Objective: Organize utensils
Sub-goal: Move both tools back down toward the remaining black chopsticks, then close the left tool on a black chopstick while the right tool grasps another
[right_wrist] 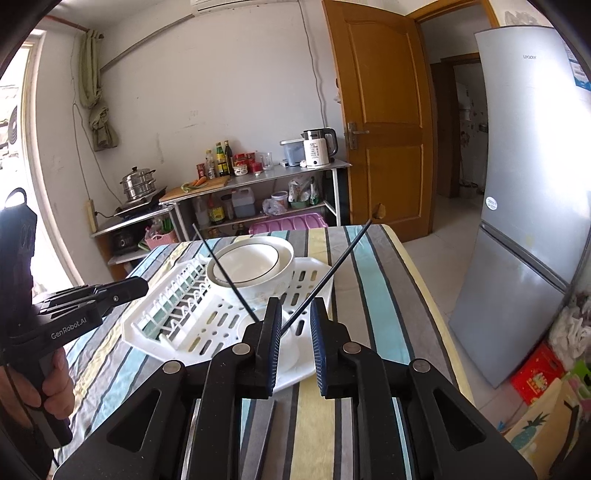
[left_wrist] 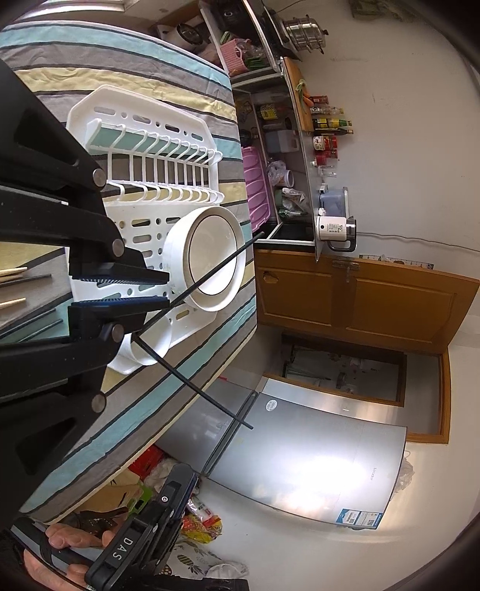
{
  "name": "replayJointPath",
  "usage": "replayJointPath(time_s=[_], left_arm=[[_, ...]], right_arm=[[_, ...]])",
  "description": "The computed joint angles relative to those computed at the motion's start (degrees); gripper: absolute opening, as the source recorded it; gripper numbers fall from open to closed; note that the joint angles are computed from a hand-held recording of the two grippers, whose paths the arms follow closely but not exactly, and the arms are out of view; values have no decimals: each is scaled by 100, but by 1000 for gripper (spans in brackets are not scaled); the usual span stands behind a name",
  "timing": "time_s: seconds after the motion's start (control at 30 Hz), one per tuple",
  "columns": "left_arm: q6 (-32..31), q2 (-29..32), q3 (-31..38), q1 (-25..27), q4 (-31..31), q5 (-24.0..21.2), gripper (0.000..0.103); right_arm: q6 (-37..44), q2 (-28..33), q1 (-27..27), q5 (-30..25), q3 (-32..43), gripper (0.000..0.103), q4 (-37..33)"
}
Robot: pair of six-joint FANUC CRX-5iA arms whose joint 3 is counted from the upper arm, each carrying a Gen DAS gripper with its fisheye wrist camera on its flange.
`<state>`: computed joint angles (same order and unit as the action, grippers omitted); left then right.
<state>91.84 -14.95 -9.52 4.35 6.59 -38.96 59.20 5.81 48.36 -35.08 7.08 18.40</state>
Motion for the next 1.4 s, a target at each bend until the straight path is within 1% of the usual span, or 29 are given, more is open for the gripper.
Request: replayJointPath(time_s=[0.1,0.23,0.37,0.47,0.6,0.67,0.77,0.87,1.0,1.07,1.17,1.23,1.4], left_arm=[[65,-422,-394,-35,-50,-1,6],[373,-954,-752,-170,-423,-125,6],[469,-1375,-1073,-239,-581,-286,6],[321,-1652,-1358,-200,-431,-365,6],[324,-1833,-1522,-293,-544,-494,6],[130,-1835,-1602,-250,-369,-512,8],[100,-1778,-1627,-270,-347,-530,12],[-26,-1685,-1687,-204,-136,-508,14],[-67,-1502,-1671,-189,-77,-500,15],[-117,-1347,-1597,-171,-41,-541,15],[-112,-1047,-1399,-207,-157,-633,15],[-321,-818,-1326,-143,-2,-650,15],[-469,-154,-989,-83,89,-833,15]], right_arm=[[-319,-349,146,208,-532,17,279],[-619,-745,347,343,-1123,17,573],[-515,-979,491,251,-1373,17,367],[-513,-1103,595,197,-1564,17,343],[-301,-1160,649,82,-1634,17,31],[-241,-1162,656,44,-1669,17,-53],[-159,-1127,651,3,-1676,17,-142],[-40,-1050,631,-27,-1623,17,-243],[120,-916,563,-118,-1516,17,-428],[178,-832,536,-164,-1455,17,-489],[308,-677,495,-276,-1317,17,-618],[416,-567,460,-367,-1204,17,-723],[695,-212,340,-591,-842,17,-991]])
